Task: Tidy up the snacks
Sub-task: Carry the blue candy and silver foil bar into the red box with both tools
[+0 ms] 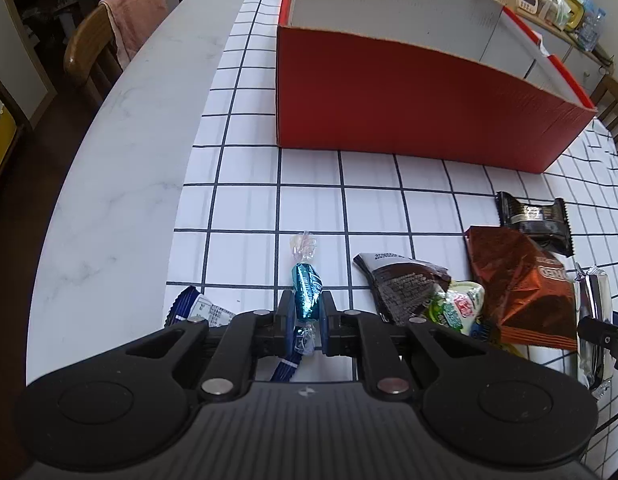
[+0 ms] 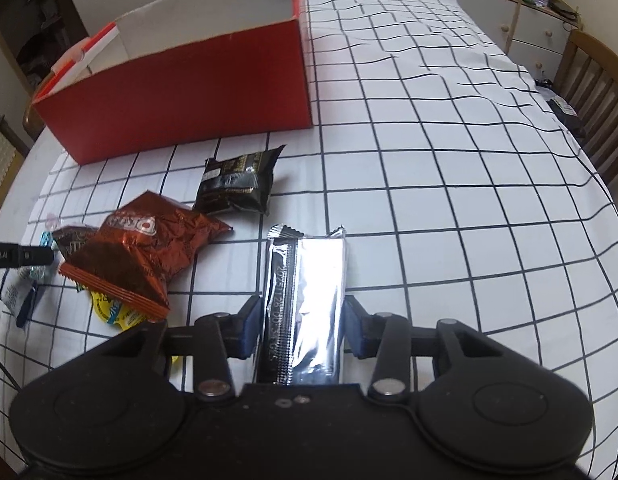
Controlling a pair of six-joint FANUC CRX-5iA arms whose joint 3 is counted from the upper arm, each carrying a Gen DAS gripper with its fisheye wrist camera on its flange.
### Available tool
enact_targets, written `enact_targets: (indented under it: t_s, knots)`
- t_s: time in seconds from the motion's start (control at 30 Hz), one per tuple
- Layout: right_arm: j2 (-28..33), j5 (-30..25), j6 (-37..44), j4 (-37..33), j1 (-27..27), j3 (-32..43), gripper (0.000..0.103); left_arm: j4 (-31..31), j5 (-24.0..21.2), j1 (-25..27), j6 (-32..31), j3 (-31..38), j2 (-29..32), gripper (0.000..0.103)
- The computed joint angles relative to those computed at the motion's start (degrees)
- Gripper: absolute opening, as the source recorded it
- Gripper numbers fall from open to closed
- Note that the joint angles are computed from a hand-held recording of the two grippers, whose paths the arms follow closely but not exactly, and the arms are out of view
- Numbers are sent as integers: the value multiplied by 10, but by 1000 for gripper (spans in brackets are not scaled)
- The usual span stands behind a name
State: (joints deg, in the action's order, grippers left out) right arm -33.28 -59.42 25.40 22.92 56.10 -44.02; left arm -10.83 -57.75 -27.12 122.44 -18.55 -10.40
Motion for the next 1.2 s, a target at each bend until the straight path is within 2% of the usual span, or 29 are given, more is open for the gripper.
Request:
enact_targets:
  t_s: [0.47,0.87,1.07,1.2]
  knots:
    - [-60,-51,-67,54,66,2,42,14,-8,1,-12,-13,-65,12]
    - [-64,-53,-70,97,97,48,42,-10,-27,-14,-20,20,-99,12]
    - [-37,-36,-38,110,85,81,42,-33,-32,-17,-26,48,-98,12]
    - [-9,-7,-7,116,56,107,42,-35,-29,-7,-40,73,-83,12]
